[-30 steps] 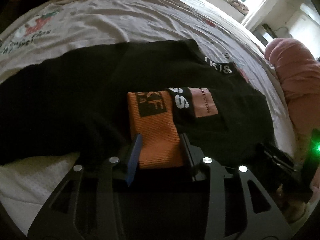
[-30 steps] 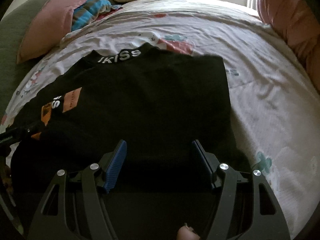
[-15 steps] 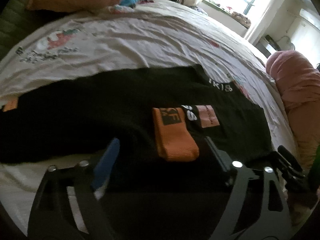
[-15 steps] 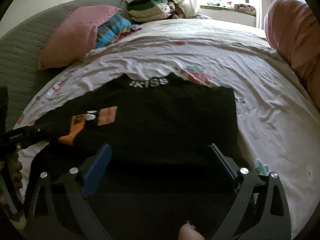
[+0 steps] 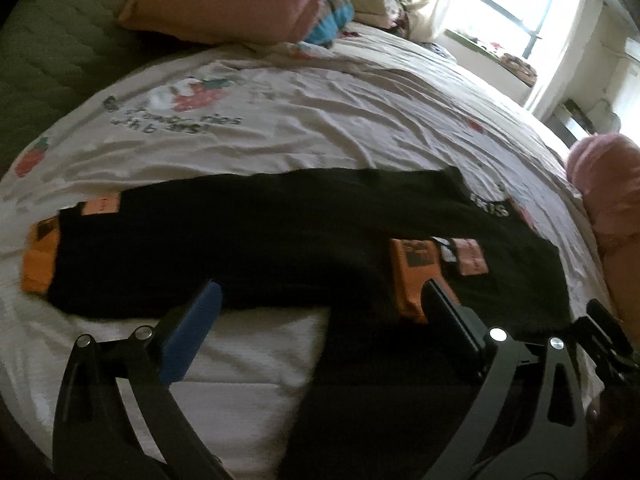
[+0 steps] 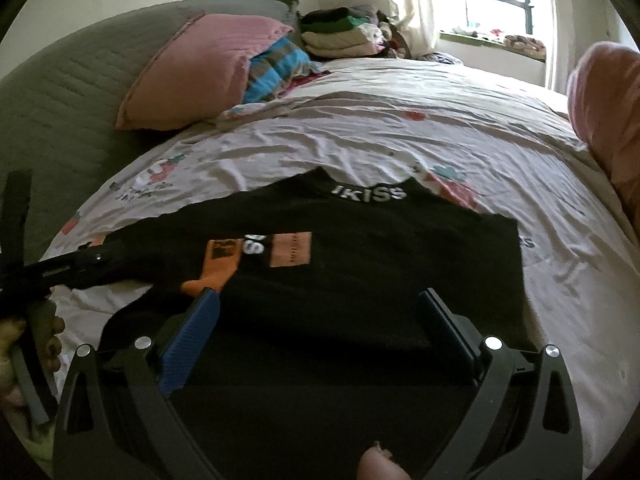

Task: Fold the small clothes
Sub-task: 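Move the left gripper to the other orange cuff and grasp it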

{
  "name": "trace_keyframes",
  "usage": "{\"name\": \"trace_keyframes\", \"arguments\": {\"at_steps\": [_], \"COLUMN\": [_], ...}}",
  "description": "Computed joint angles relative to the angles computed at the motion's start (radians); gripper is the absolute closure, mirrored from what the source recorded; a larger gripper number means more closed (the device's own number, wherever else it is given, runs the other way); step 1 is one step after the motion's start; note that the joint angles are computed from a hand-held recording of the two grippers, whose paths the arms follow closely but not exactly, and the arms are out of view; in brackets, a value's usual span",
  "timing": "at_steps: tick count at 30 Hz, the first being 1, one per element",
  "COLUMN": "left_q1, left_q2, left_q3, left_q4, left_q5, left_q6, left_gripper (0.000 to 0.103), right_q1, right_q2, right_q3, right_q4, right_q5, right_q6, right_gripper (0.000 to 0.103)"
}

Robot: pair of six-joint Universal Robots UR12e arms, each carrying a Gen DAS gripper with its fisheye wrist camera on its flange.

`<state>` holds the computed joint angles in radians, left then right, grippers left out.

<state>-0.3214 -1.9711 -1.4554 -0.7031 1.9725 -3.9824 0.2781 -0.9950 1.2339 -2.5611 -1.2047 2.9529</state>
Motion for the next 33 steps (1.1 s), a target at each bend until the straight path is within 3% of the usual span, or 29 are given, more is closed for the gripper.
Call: {"name": "trace_keyframes", "arguments": {"at_steps": [6,15,22,28,33], "left_q1": [0.006,0.026,0.049,0.069,0.094], "left_q2": [0.028,0.085,0.126,0.147,0.162], "left_q3": [-0.033,-0.099,-0.146,-0.174,-0.207], "left_q4": [-0.042,-0.134,-0.197,-0.24,-0.228], "left_q5": [0.063,0.16,0.163,0.144,0.103], "left_q6": [-0.099,-0.353,-0.5,-0.568,-0.612], "left_gripper": [0.01,0.01,0.01,0.01,0.01], "right_q1": [0.021,0.058,0.089,0.113,0.124], "right_q2": [0.004,0.017,0.034,0.046,0.049], "right_q3": [-0.013,-0.049,-0.082,-0.104,-0.102], "right_q4": [0.004,0.026,0.049,0.072,0.078], "right_q5": [0.025,0.05,0.068,0.076,0.1], "right_q6": [-0.029,-0.082,-0.12,-0.158,-0.17], "right_gripper": [0.005,0.005,0.005,0.005,0.005]}}
